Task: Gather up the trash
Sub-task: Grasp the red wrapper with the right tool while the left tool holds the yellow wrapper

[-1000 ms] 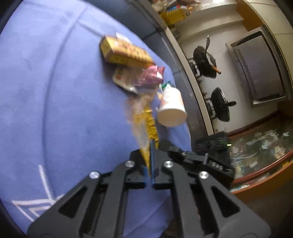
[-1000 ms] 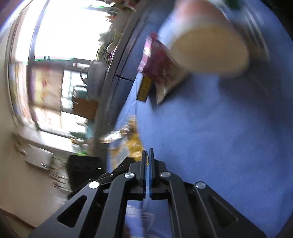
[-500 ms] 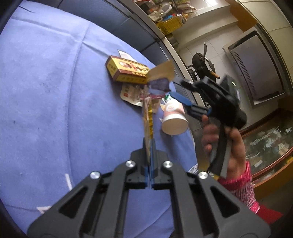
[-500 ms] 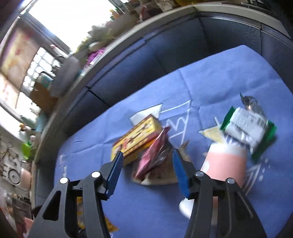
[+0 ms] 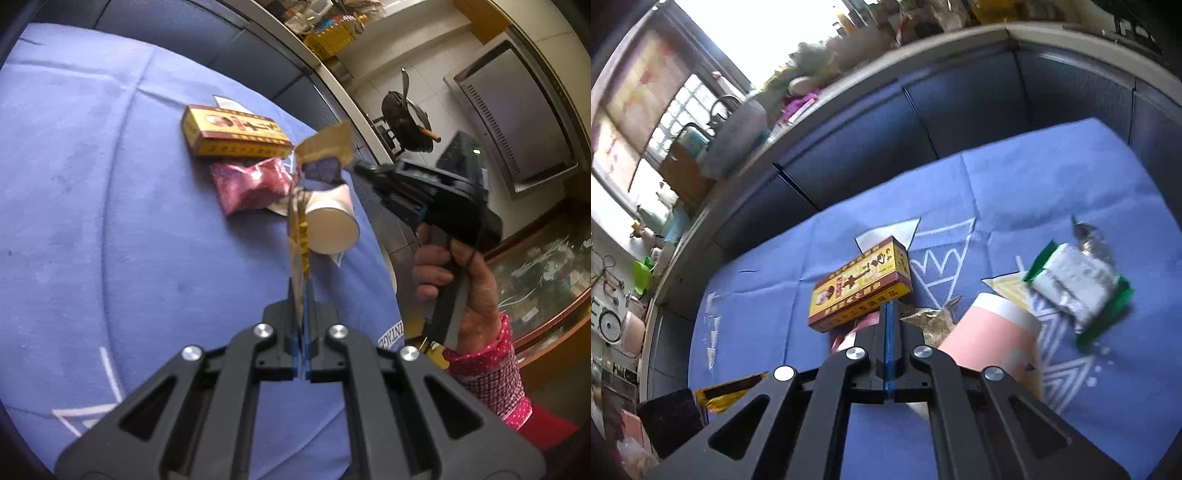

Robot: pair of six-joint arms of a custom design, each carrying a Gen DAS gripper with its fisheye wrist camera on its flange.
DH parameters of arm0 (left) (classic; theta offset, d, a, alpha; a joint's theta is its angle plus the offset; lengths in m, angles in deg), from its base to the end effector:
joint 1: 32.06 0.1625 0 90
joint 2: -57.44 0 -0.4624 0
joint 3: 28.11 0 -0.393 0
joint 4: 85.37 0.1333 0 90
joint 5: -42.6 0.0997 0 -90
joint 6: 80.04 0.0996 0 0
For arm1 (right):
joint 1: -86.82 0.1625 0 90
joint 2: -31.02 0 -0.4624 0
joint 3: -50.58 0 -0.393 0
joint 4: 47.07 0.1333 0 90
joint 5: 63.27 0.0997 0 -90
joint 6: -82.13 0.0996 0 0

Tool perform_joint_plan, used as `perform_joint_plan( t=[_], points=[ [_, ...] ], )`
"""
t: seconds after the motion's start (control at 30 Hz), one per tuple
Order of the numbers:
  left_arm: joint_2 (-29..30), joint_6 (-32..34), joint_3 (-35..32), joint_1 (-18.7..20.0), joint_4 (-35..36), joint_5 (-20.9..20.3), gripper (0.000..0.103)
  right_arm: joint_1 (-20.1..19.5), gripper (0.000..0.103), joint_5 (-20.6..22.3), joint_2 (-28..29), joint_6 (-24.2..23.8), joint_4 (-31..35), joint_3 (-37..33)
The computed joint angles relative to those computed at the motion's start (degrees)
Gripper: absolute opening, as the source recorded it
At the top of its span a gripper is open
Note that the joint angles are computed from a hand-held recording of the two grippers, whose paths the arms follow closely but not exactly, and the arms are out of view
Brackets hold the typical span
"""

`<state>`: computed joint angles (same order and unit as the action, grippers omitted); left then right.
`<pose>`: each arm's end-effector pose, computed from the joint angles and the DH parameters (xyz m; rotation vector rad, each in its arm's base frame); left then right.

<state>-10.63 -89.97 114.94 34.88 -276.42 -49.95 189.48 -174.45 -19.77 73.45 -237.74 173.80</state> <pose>-0.0412 -0.4257 0.1663 -0.3470 -2.8842 0.6265 0.2139 -0.5082 0.1115 0.3763 -2.6856 0.6986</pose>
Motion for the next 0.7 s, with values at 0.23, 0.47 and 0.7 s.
perform_joint_plan(
  t=[0.23,0.47,0.7],
  points=[
    [-2.6,-0.5,1.9,-0.2,-0.8,4.0,0.001,1.0,0.003,5.6,-1.0,1.9,5.2,0.8],
    [-5.0,-0.4,2.9,3.0,-0.4,2.9,0.001,3.4,0.061,-2.4,4.9,3.7,13.3,-4.5],
    [-5.4,0.9,2.7,5.0,-0.3,0.0,0.001,5.8,0.061,-12.3,10.1,2.8,21.2,-11.3]
  ],
)
